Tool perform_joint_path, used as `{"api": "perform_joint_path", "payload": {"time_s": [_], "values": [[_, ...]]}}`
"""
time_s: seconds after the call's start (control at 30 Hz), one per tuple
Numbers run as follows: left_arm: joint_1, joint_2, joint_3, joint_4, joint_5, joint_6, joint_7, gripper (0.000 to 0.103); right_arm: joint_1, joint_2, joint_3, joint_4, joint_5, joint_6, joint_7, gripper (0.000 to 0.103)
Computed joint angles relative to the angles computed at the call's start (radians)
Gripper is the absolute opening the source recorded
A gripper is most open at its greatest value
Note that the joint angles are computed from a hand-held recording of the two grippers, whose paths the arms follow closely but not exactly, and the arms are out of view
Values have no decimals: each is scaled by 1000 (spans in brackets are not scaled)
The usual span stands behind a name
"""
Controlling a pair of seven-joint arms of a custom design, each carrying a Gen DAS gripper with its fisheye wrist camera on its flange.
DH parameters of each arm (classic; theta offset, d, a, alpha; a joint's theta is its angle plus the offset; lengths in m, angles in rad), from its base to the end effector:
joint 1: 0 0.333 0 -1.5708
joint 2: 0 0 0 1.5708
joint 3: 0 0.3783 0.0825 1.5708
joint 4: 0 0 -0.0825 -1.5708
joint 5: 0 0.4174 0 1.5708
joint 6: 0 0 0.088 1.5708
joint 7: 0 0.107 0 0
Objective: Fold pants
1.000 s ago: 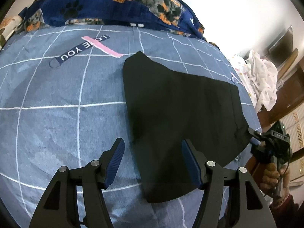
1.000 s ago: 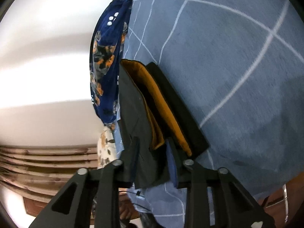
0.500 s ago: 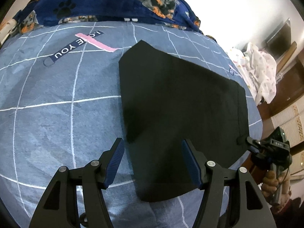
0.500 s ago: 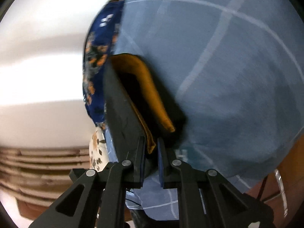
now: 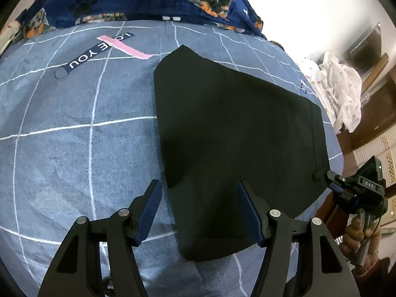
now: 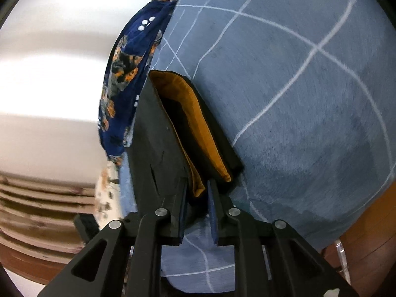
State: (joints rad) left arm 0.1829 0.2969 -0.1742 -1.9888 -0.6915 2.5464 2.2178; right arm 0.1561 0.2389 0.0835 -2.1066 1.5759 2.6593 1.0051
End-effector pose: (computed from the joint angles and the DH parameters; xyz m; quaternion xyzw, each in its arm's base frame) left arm 0.6691 0.0214 0.3787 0.6480 -0.7101 0.2754 0.0033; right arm 0.6118 0.1184 0.3530 -0.4285 0.7877 0.1650 0.4107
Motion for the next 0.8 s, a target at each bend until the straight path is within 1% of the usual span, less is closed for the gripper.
{"api": "perform_joint_path", "payload": {"time_s": [0.1,0.17,0.23,0.33,0.4,0.43,0.47,0.53,0.7,0.77,0.8], "values": [[2,-1,0,-2,-3,-2,0,63,11,-3,1,2,-52,38,33,16],[3,0,0,-1,-6,-3,0,63,9,-8,4,0,-48,51,27,22],[4,4,2,2,-2,-9,-3,63,10,-9,5,-2,-42,67,24,24],[6,5,2,1,-3,-13,-7,63,4,-6,5,0,-10,64,10,29],[8,3,3,-1,-6,-15,-9,63,6,-7,2,-3,-9,78,12,41],[8,3,3,-1,-7,-18,-11,63,9,-7,0,-6,-29,89,36,54],[9,3,3,0,-8,-20,-11,63,6,-8,0,-9,-12,93,34,57],[10,4,4,1,-11,-20,-13,63,-6,-6,0,-8,41,63,3,57],[10,4,6,1,-11,-25,-20,63,-7,-7,-8,-7,84,15,-40,56],[10,3,6,0,-8,-27,-23,63,3,-7,-9,0,52,22,-35,47],[11,2,6,-1,-9,-27,-22,63,5,-4,-9,4,30,20,-22,45]]}}
